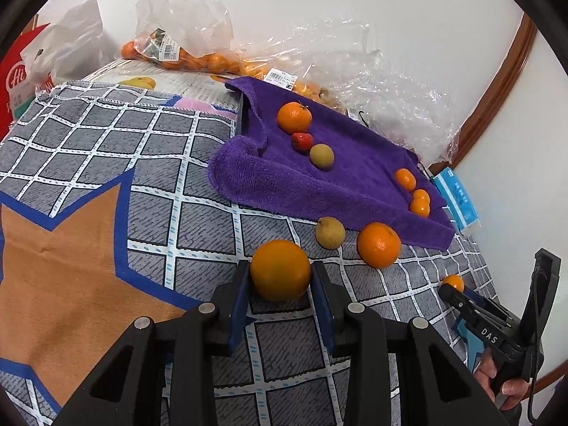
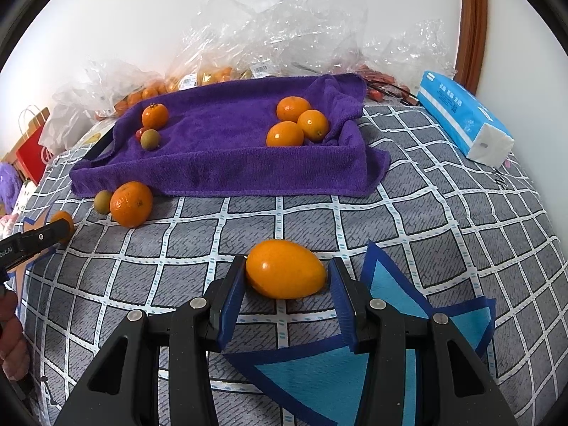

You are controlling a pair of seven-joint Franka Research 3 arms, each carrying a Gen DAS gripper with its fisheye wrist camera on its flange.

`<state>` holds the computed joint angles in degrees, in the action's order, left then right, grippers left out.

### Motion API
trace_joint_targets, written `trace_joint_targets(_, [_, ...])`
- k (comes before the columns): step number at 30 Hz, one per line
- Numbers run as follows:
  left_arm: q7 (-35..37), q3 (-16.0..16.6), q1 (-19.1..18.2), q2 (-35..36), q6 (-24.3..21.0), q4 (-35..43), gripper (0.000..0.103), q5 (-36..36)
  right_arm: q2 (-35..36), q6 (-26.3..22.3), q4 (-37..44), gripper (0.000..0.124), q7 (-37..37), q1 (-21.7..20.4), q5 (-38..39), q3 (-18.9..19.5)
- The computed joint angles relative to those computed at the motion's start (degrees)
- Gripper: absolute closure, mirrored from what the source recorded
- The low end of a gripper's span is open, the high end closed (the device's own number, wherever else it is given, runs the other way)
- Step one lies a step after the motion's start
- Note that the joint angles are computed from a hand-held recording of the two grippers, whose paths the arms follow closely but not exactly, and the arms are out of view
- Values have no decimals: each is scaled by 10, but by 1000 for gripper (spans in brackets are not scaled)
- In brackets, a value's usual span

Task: Organize fruits
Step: 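Grasp a round orange with the left gripper while the right gripper holds the oval fruit, then carry the round orange with the left gripper while the right carries the oval fruit onto the towel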

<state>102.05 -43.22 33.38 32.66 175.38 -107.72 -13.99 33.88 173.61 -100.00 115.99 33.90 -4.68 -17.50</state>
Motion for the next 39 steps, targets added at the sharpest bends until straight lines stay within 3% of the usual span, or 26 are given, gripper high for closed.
trace_joint_targets(13, [-8,-65,61,28,23,-11,71,31,-4,14,-11,78,2,16,10,-17])
trace_joint_targets(23, [-43,-80,77,39,28,-15,71,78,6,-20,11,78,7,12,-7,-14])
trace_joint_targets(39, [-97,-119,120,67,52,-27,71,168,-4,14,-9,79,16,14,-11,-16])
